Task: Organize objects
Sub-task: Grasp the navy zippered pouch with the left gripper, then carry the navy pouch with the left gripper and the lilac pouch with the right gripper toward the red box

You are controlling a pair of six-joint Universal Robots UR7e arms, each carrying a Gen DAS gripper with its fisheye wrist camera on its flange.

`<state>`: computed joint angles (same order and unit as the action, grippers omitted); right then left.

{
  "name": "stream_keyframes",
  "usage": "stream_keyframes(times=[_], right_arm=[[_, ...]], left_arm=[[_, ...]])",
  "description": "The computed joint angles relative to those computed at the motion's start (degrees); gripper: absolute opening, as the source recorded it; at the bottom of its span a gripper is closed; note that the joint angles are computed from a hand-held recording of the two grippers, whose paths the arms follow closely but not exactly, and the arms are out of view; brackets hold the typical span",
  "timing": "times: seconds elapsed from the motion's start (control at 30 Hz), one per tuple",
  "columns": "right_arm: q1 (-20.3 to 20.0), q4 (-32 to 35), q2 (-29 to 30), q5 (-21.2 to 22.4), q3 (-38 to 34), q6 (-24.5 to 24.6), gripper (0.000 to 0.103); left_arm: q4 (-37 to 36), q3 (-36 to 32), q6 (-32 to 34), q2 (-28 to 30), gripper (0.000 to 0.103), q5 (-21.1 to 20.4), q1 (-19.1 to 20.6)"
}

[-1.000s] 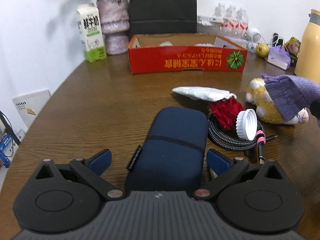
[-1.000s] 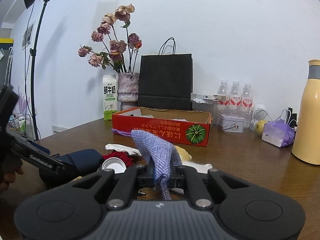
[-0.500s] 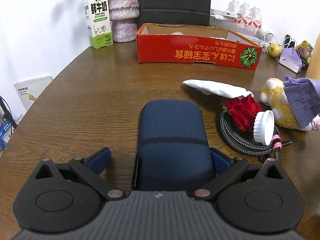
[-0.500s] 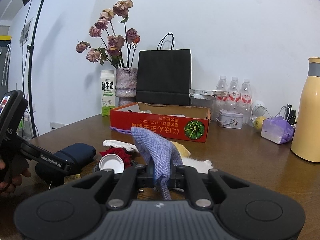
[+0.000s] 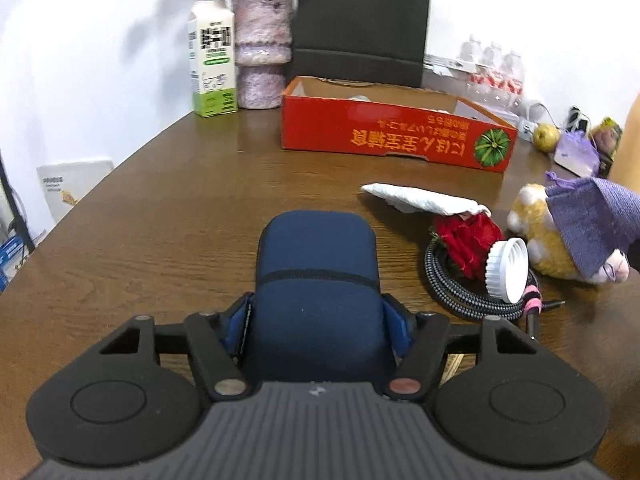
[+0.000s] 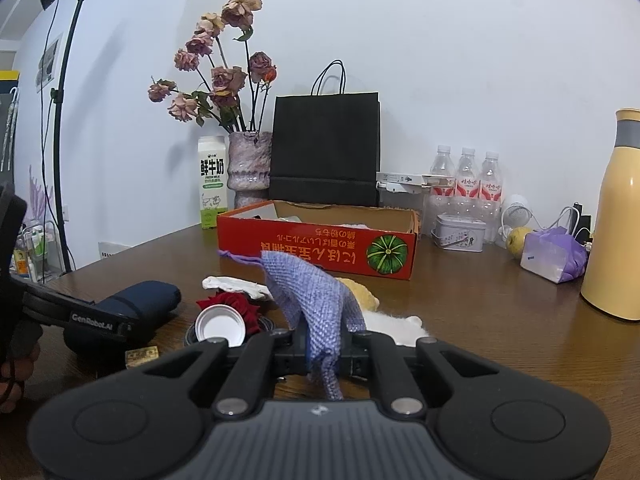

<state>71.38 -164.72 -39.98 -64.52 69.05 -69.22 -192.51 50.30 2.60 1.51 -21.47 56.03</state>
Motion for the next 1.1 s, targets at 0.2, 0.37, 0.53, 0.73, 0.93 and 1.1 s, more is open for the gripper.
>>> stream_keyframes(times=[0.2, 0.37, 0.53, 0.73, 0.93, 1.1], right_arm=[[0.08, 0.32, 0.04, -0.15, -0.21, -0.02, 0.008], [0.04, -0.02, 0.11, 0.15, -0.22, 0.06, 0.008], [-0.20, -1.80, 0.04, 0.90, 0.47, 0.37, 0.008], [-0.83, -1.63, -1.64, 2.19, 2.79, 0.21, 0.008], [-1.43, -1.70, -4.36, 6.02, 5.96, -0.79, 0.008], [-1.44, -1.92, -5.39, 7.17, 7.09, -1.10, 0.008]], left_arm=[[-1.67, 0.86, -0.57, -0.06, 0.065, 0.48, -0.39], [-7.58, -1.61, 4.14, 2.09, 0.065, 2.71, -1.20], [-12.18, -1.98, 8.79, 2.97, 0.065, 3.52, -2.43], [-14.66, 1.11, 8.79, 1.63, 0.065, 3.15, -4.12], [-16.39, 2.33, 9.97, 1.00, 0.065, 2.15, -5.65], [-17.95, 1.55, 12.09, 1.40, 0.065, 1.81, -6.61]])
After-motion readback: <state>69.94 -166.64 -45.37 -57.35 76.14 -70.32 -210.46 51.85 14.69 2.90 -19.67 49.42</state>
